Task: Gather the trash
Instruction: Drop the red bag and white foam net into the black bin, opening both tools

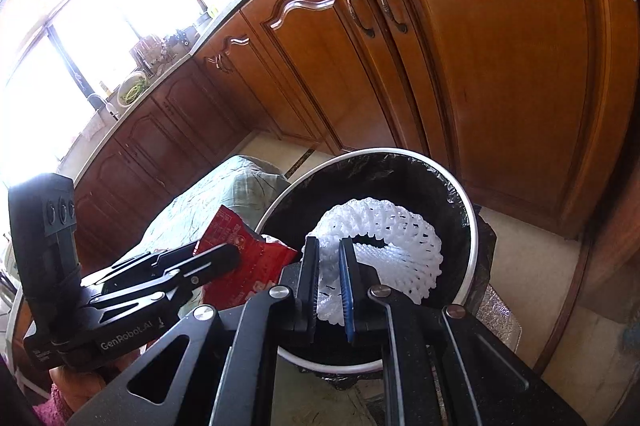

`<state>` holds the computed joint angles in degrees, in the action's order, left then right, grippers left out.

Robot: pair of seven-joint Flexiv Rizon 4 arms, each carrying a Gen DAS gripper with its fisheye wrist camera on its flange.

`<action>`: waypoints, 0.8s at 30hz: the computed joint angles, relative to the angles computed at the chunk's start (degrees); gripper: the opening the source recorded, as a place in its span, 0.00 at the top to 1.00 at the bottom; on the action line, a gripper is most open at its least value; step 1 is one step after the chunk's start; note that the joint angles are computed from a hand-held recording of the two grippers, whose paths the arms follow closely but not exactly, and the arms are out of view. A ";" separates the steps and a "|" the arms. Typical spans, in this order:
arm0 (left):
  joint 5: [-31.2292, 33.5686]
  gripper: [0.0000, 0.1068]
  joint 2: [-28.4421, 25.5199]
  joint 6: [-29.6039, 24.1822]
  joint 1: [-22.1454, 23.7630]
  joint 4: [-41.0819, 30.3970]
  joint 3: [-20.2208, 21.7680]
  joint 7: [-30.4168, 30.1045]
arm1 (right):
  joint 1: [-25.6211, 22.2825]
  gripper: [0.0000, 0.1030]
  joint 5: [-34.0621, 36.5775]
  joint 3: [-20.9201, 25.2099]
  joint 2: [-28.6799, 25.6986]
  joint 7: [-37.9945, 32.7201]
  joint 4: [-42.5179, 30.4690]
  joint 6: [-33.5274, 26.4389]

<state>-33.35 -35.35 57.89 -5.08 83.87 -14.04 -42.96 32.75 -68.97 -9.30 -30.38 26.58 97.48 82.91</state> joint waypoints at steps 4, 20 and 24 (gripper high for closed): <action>0.73 0.52 -0.32 -0.09 -0.16 -0.18 0.13 0.27 | -0.31 0.85 -0.50 -0.81 -0.41 2.41 0.19 1.67; -11.64 0.38 7.51 7.18 4.98 12.39 -2.81 8.27 | -0.88 0.54 -8.59 -0.20 0.33 9.48 -1.06 1.09; -18.78 0.35 11.15 11.26 6.07 18.03 -2.60 12.81 | -0.66 0.26 -13.53 1.34 -0.16 13.47 -2.62 -0.75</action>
<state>-52.13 -24.20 69.15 0.99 101.89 -16.64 -30.15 32.09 -82.50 -7.96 -30.55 40.06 94.86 82.16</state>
